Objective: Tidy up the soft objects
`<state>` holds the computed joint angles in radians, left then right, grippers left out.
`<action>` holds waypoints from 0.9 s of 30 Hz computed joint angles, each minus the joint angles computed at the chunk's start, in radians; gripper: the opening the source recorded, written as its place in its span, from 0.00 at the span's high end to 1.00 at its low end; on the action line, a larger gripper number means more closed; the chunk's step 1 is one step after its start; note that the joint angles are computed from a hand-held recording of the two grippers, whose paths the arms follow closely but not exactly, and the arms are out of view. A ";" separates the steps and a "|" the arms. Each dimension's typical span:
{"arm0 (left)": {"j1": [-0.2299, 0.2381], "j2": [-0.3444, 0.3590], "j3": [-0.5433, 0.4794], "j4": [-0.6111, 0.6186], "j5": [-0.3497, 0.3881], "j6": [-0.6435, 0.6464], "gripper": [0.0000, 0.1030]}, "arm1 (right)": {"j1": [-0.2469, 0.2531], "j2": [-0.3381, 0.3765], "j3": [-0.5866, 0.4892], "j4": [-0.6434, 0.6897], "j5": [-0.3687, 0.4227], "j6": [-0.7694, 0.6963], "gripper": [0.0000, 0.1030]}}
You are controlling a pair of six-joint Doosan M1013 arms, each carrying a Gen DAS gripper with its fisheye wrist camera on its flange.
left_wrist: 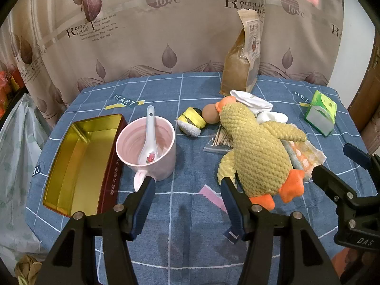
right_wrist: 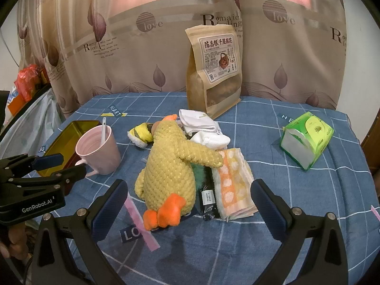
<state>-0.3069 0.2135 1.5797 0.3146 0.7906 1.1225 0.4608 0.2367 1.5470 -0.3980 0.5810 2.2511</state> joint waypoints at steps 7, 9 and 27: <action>-0.002 0.000 0.002 0.002 0.001 -0.001 0.43 | 0.000 0.000 0.000 -0.003 0.001 0.004 0.00; -0.002 0.000 0.003 0.003 0.002 -0.001 0.43 | 0.000 0.000 0.000 0.001 0.001 0.000 0.00; -0.003 0.003 0.002 0.001 0.005 0.006 0.43 | -0.002 -0.003 0.005 0.000 -0.001 0.010 0.00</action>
